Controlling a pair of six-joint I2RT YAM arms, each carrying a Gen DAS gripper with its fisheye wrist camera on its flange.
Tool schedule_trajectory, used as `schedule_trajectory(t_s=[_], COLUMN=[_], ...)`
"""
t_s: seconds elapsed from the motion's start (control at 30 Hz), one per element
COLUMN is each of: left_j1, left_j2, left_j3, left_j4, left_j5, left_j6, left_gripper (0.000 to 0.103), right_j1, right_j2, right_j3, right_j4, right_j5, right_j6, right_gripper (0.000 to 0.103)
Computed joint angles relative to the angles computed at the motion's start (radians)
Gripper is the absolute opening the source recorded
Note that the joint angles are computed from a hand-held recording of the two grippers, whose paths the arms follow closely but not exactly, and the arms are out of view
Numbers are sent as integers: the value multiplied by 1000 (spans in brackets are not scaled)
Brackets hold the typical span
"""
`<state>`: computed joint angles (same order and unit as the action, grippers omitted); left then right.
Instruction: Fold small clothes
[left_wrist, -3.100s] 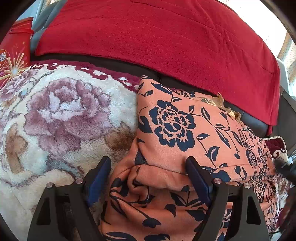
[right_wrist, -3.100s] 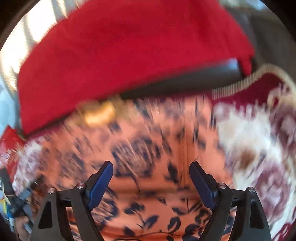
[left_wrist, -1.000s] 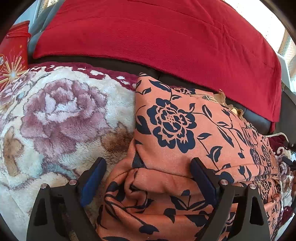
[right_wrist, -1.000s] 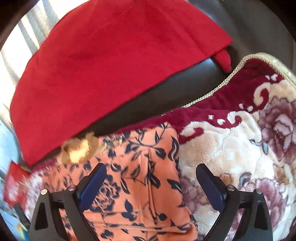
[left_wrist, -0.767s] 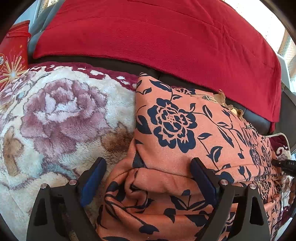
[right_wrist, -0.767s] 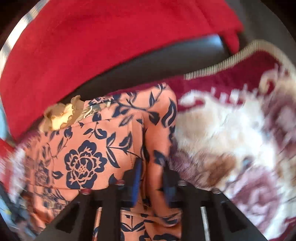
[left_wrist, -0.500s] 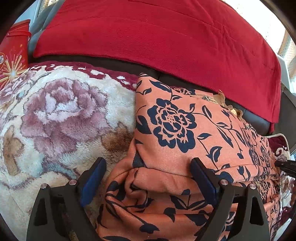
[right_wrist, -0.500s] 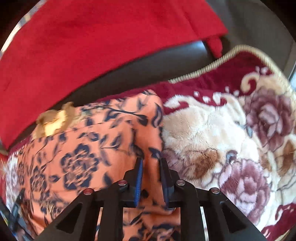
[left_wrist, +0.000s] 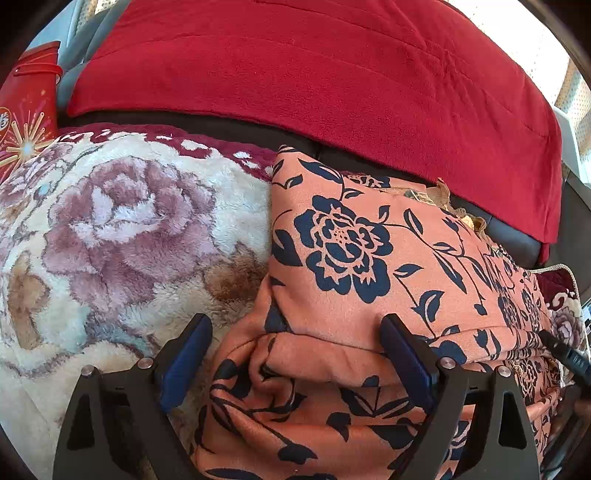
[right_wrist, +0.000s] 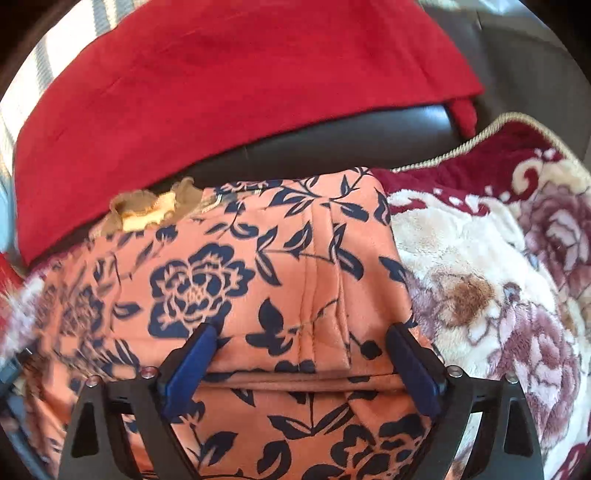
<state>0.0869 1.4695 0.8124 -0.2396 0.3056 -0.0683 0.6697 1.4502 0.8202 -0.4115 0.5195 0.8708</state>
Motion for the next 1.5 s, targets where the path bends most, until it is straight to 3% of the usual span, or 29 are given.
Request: schedule_trajectory(t_s=[0.07, 0.13, 0.2, 0.4, 1.5], left_j1=[-7, -8, -10, -12, -11], left_j2=[1, 4, 7, 15, 15], left_j3=[2, 5, 8, 12, 11], left_j4=[-2, -3, -3, 1, 2], left_j5=[-9, -8, -9, -13, -12], left_j6=[0, -1, -3, -1, -1], left_gripper=[93, 93, 93, 93, 94], right_j1=[14, -24, -42, -33, -23], right_j2=[18, 2, -10, -32, -60], right_j3=[1, -28, -62, -98, -96], right_j4=[13, 73, 136, 176, 158], right_j5=[15, -37, -53, -42, -43], right_j6=[2, -30, -50, -47, -42], right_gripper=[99, 102, 102, 102, 102])
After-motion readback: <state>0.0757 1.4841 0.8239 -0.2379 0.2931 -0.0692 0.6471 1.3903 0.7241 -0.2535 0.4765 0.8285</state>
